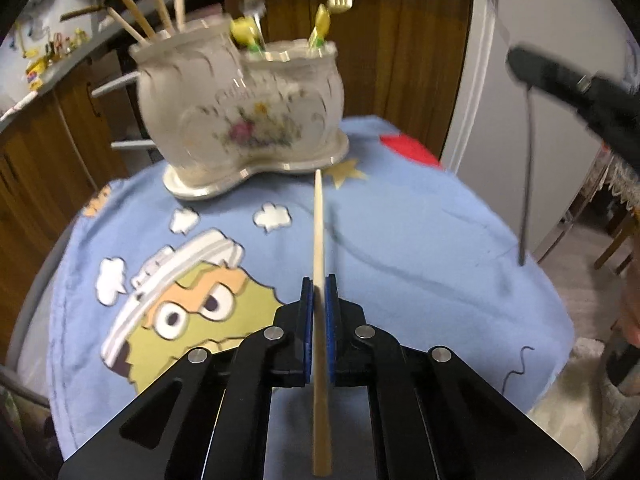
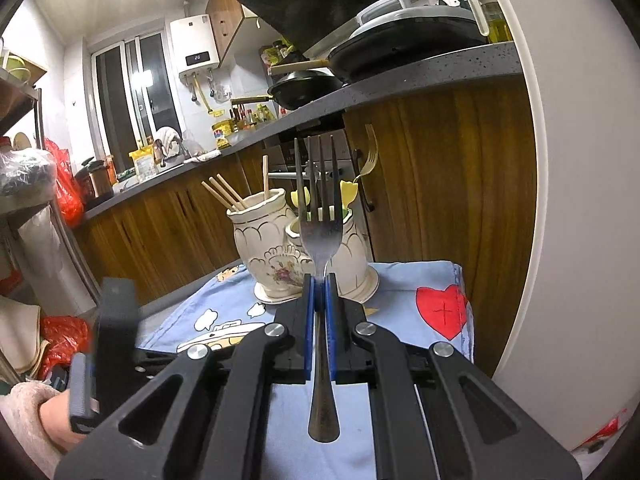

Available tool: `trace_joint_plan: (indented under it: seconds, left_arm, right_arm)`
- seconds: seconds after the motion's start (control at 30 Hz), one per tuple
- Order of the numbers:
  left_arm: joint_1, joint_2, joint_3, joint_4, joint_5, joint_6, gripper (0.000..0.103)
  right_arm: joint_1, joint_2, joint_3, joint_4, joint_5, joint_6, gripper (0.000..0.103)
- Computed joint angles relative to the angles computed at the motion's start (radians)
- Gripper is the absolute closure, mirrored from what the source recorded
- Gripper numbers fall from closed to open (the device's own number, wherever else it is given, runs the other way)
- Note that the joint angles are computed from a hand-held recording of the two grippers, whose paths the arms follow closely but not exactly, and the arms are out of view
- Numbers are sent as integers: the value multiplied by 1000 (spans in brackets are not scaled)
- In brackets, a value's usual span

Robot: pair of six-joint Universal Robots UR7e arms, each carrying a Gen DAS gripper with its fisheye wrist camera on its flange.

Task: Organize utensils
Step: 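Grasp the last wooden chopstick with left tool while right lifts the fork, then carry chopstick over tall cup with left tool while right brings fork over short cup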

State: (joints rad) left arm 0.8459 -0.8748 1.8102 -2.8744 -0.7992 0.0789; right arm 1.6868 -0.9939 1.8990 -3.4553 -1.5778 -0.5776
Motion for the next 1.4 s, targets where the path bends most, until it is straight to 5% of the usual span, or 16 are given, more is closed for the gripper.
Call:
trace_joint_plan:
  seconds: [0.5,0.83,1.03,1.4]
  left_arm:
    - [11,-72,92,-548,-221,312,97]
    - [96,15,-147,-545,-331,398,97]
    - [144,78,-299,-523,-487,344,97]
    - [166,208,-515,-526,-494,371,97]
  right_arm:
    - [31,64,-34,-118,9,-15,98]
    - [93,185,-275,-31,-32,-17,98]
    - [104,274,-430,-5,-12,-2,98]
    - [84,350,-567,39,-19,8,98]
